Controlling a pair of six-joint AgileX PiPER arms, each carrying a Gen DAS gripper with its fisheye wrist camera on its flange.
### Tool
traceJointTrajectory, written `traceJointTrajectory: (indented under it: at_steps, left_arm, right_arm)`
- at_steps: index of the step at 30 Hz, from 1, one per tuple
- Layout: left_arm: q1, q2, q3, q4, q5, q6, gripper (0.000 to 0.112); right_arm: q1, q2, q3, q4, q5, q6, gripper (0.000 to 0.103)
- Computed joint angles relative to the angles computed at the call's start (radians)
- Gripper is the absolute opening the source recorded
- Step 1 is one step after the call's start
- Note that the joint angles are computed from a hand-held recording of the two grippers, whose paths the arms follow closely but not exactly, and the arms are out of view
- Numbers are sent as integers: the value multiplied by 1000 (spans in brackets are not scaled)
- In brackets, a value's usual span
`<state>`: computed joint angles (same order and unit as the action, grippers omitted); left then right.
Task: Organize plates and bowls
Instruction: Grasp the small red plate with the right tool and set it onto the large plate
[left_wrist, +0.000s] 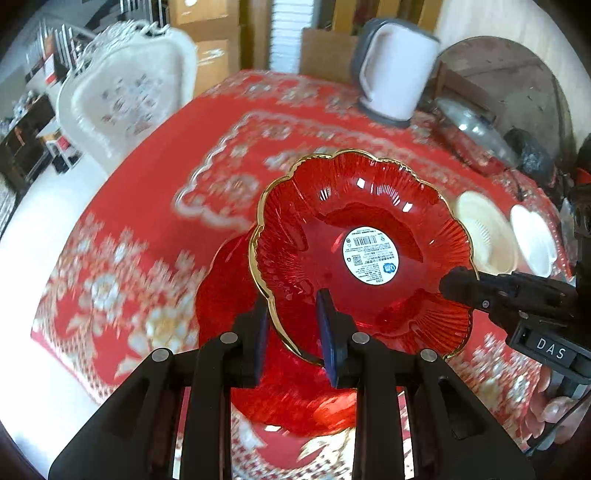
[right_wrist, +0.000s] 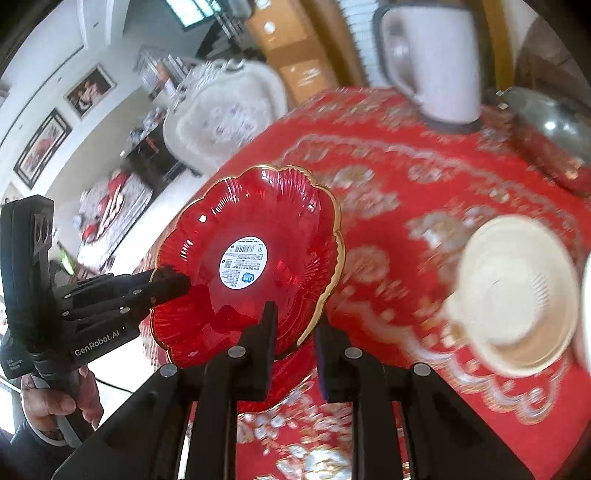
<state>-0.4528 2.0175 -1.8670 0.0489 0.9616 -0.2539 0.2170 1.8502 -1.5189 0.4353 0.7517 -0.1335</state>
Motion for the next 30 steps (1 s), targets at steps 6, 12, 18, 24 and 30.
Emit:
traceJointTrajectory:
  at_steps: [6,12,18,24,30]
  left_arm:
    - [8,-39,166,28,-76,-16,24]
    - [20,-20,186,34,-91,-14,25]
    - [25,-3,181,55,-71,-3,26]
    - [29,12,186,22,-73,27,27]
    - [41,13,177,-7,-69,56,29]
  right_arm:
    - [56,65,-4,-46,9,46,20]
    - [83,105,-34,-95,35,79,20]
    - [118,178,-150,-174,139,125,24]
    - [138,240,-269,-259,266,179,27]
    - [154,284,-360,-279,367,199,38]
